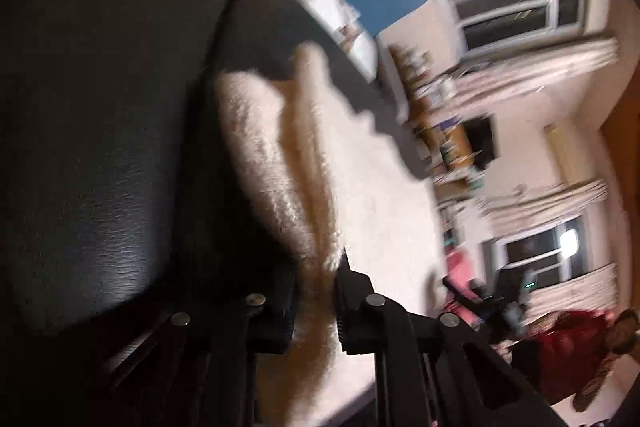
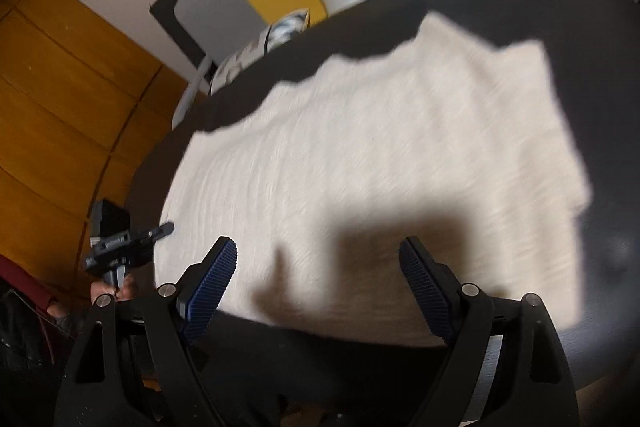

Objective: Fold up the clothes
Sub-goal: 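Lift the sweater side with the left tool while the right tool grips the sweater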

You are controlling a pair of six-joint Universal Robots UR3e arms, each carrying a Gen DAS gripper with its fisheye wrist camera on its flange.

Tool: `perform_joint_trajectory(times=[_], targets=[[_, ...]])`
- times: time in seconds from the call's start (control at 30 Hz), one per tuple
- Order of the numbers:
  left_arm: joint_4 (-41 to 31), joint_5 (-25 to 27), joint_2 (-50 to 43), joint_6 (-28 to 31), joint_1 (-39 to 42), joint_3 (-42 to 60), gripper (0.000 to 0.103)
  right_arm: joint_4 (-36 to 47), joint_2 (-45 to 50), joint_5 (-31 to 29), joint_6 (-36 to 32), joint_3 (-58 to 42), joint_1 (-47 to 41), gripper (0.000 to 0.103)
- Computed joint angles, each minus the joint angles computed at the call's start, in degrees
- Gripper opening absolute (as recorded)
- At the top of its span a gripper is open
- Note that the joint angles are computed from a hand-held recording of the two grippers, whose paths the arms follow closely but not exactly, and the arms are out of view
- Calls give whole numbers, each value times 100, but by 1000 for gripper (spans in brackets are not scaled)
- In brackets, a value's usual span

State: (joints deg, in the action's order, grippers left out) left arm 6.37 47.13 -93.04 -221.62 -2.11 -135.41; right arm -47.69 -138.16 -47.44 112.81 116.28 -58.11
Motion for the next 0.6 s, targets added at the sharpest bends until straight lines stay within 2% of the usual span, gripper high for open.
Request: perform_joint_trajectory(times=[0.03,0.07,0.17,0.27,0.33,0.4,0.5,0.6], targets=[[764,-133,-174,-399,68,-158,14,164,15,-53,-238,-153,-229,86],[1197,-253,-234,-612,163,-300,14,-40,-14,-121,-196,-208,-301,86],[2499,-295,-735,-1385,120,-283,14,-1172,190,-344,281,-170,-131,86],[3448,-263,-1161,-1947,35,-172,14,-2686,541,-799,843,119,624,86],[4142,-159,-1538,-2410,-73,-11,14,-3265,736,-989,1018,307,1050,86],[4525,-38,-1779,-2701,-189,208,14,-3803,985,-1183,1247,448,1444,86],[4665,-162,-1803,-2802,-159,338,14,-4606,1328,-1525,1757,700,1920,86],[4775,-352,-1660,-2906,-92,433,14,-4690,1314,-1535,1929,770,1957,87]])
